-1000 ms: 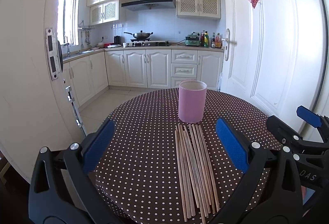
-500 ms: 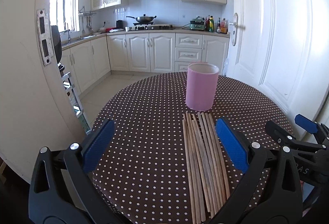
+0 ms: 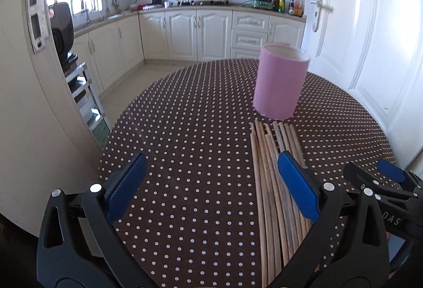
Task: Organize utensils
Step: 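Lower the left tool toward the chopsticks and open its fingers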
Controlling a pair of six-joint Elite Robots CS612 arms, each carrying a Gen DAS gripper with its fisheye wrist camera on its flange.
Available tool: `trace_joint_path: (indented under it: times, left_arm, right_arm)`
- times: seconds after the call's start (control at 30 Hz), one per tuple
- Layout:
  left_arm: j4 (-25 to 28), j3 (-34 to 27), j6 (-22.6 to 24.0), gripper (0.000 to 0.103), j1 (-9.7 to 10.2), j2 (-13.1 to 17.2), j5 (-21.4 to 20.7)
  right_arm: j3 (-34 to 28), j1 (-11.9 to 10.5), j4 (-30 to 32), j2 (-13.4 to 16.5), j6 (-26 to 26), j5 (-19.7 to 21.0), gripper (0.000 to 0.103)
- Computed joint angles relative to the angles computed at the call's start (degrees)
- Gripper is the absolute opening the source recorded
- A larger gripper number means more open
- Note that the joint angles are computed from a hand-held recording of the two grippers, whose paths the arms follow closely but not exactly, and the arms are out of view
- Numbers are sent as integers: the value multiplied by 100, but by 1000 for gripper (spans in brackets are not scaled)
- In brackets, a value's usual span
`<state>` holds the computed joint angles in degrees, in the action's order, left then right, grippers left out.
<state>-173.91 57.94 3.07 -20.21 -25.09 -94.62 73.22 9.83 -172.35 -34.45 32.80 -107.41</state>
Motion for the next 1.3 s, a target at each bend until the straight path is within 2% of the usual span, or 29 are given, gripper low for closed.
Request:
trace_joint_path:
  times: [0.2, 0.4, 0.73, 0.9, 1.0, 1.13, 1.23, 1.3]
  left_arm:
    - [576, -295, -54, 97, -4, 144, -31]
    - [1150, -553, 45, 97, -29, 261, -35]
    - [1646, -751, 64, 97, -60, 365, 46]
    - [1700, -786, -67, 97, -45, 382, -40]
    - [1750, -856, -147, 97, -35, 419, 44]
    - [1785, -888, -52, 97, -57, 433, 109]
    - [1745, -874, 94, 97, -130, 436, 438]
    - [1754, -902, 151, 97, -134, 444, 430]
  right_arm:
    - [-211, -10, 300, 102, -173, 91, 96]
    - [-313, -41, 437, 172, -100, 209, 96]
    - [-385, -43, 522, 227, -148, 320, 96]
    - [-366, -35, 470, 226, -172, 335, 96]
    - [-356, -32, 452, 223, -169, 341, 96]
    - [-338, -27, 429, 218, -143, 336, 96]
    - [-340, -27, 405, 220, -165, 348, 96]
    - [-354, -27, 332, 232, -255, 391, 96]
